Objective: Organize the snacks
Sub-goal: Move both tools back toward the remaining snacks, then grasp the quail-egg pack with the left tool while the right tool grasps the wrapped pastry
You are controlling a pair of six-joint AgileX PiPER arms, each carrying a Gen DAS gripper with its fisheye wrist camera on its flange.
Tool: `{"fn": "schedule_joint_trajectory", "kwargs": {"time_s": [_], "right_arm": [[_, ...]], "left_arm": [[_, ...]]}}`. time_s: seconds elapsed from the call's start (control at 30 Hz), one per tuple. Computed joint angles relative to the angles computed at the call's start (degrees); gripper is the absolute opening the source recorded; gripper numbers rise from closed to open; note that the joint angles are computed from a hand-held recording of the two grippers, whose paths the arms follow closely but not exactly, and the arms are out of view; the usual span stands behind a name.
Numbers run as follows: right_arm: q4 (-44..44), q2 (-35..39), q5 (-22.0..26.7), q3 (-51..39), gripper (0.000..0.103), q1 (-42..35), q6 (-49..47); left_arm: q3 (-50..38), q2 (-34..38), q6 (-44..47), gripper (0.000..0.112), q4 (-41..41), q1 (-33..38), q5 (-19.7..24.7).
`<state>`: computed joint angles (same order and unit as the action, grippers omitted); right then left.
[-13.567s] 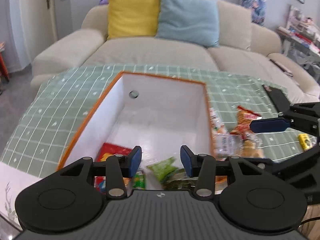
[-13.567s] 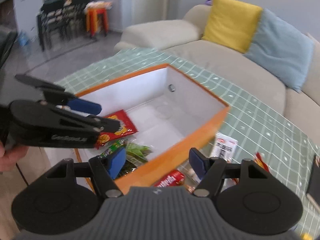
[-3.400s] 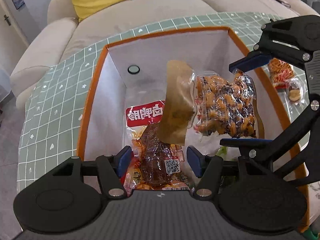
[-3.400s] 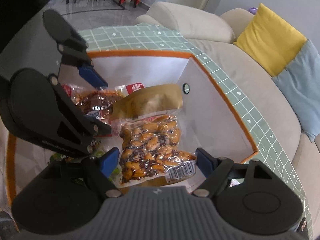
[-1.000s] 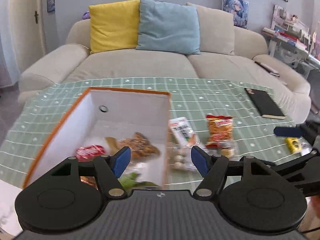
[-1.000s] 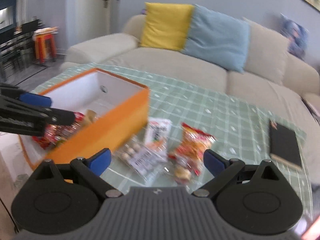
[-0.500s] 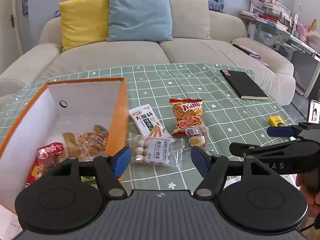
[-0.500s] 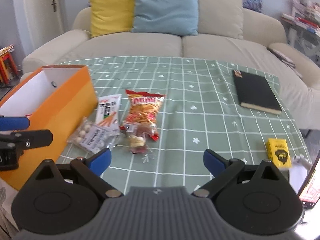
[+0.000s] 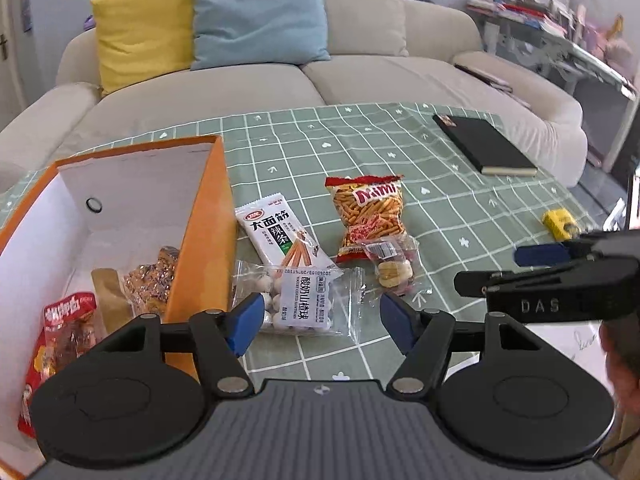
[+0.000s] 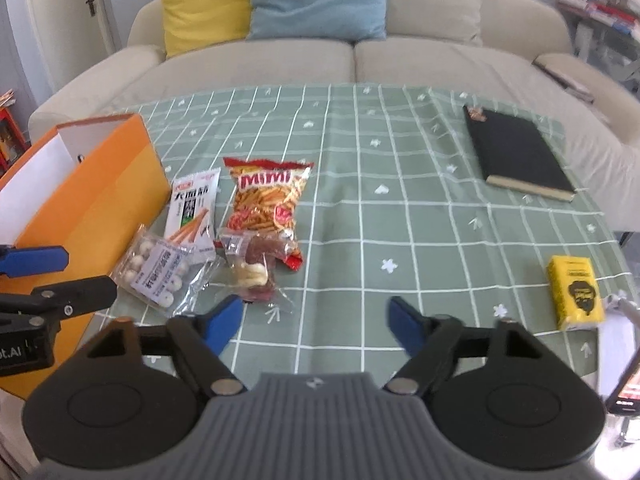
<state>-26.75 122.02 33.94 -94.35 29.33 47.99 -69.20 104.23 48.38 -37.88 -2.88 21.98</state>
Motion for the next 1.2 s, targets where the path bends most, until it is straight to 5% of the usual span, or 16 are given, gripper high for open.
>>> {"fn": "schedule_joint_trajectory", "kwargs": {"time_s": [0.17,0.37,0.7,0.83,0.93,1.2], "right_arm": [[14.8,3.3,2.7,-7.4,0.071,-3.2,-16.5],[17.8,7.3,1.0,-13.3,0.071,-4.0,-23.6],[23.2,12.4,-0.7,-17.7,0.071,-4.1,-28.0],[24.0,15.3,1.7,-21.8,0.054,-4.3,-27.7],[25.2,16.7,4.2,-24.1,0.039,-4.4,-28.0],[24.4,17.0,7.7,-25.5,0.032,-4.2,-26.6]], "left_arm": [[-3.1,2.8,-0.6,0.078,5.1,-0.6,0.6],[-5.8,5.1,-0.8,0.078,8.6,-2.6,0.4],[-8.5,11.3,-26.0,0.078,31.4,-7.7,-3.1],[-8.6,12.1,-28.4,0.075,33.5,-7.7,-3.4],[-8.9,12.2,-21.2,0.055,24.8,-6.5,-2.0],[-8.0,11.1,-11.1,0.000,13.5,-6.0,0.5]]}}
